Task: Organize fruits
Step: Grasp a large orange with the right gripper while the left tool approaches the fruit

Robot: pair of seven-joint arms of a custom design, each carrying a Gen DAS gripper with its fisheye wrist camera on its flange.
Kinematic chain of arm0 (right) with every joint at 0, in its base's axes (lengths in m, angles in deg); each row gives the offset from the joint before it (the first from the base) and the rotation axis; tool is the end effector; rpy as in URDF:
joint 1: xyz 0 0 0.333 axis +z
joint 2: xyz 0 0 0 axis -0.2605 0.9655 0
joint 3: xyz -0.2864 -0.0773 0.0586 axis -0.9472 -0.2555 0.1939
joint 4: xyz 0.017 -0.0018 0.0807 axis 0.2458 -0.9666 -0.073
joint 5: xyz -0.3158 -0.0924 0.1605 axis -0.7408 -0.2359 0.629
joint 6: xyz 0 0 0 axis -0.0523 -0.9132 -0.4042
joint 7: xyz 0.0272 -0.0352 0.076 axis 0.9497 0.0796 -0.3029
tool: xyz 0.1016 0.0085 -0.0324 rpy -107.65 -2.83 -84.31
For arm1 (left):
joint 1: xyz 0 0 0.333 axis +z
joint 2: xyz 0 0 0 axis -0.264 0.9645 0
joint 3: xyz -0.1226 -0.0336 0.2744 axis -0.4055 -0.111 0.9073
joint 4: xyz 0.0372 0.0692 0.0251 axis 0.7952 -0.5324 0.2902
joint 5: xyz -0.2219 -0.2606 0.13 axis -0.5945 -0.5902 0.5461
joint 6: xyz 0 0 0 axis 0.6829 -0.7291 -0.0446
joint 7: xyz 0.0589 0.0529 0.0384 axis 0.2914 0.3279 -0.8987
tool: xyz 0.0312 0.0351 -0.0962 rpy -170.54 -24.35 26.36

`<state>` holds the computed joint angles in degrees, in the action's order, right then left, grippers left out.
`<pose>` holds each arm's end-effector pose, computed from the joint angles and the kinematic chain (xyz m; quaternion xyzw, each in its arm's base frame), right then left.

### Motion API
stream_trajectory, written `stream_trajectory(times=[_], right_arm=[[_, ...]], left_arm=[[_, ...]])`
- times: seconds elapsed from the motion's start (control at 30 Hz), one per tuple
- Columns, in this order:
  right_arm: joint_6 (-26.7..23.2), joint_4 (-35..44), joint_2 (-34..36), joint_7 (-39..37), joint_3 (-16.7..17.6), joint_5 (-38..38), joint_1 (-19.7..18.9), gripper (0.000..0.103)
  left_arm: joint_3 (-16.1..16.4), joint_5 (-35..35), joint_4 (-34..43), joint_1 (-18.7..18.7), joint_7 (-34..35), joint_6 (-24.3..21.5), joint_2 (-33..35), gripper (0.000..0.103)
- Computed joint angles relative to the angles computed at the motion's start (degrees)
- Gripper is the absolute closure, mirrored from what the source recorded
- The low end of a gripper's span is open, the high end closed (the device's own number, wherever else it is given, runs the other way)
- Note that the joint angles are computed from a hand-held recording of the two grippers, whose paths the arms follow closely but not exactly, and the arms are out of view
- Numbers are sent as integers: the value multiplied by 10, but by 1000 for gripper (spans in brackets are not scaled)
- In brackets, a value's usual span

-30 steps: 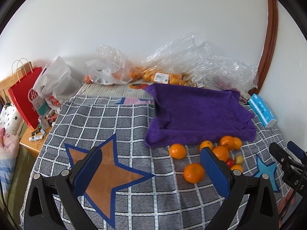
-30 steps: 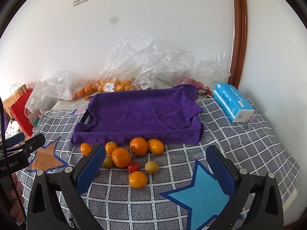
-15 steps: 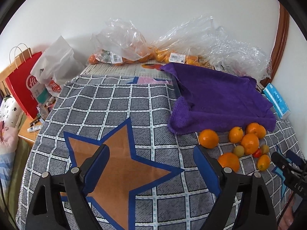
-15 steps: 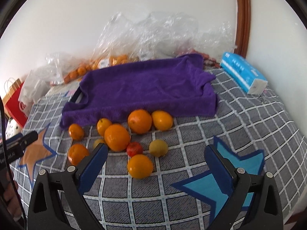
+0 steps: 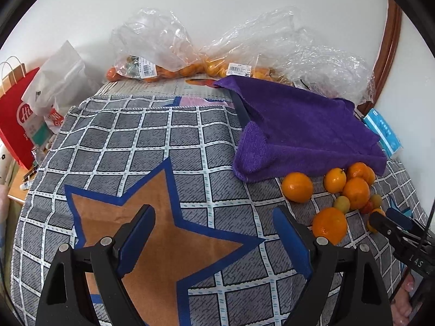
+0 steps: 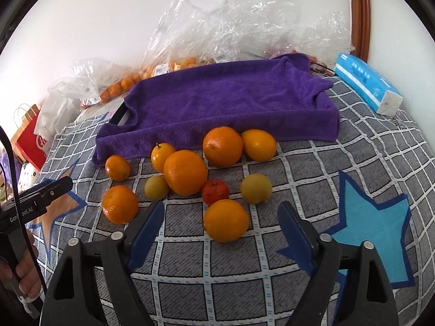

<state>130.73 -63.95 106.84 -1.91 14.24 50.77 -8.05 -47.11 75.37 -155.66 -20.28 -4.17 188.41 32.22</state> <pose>0.6759 0.1699 0.4181 -0.7923 0.5045 -0.1154 0.3232 0.5675 -0.1151 0.4191 -0.8007 0.4781 -0.2386 0.2707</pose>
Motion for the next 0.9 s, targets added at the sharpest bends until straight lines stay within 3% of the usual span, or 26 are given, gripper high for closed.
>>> stream_trajectory(times=[0.3,0.5,0.63,0.9], right_arm=[[-14,24,20,45,-24,-53,26,49],[-9,25,26,53,-23,-78,30,67],[4,21,26,59,-24,-92,34,68],[2,7,14,38,-9,-80,17,68]], left_arm=[[9,-8,-15,7,-11,54,7,16],[13,7,-15,-2,-34,29,7,16],[9,18,-11,-4,-40,8,7,16],[7,1,-14,2,-30,18,7,16]])
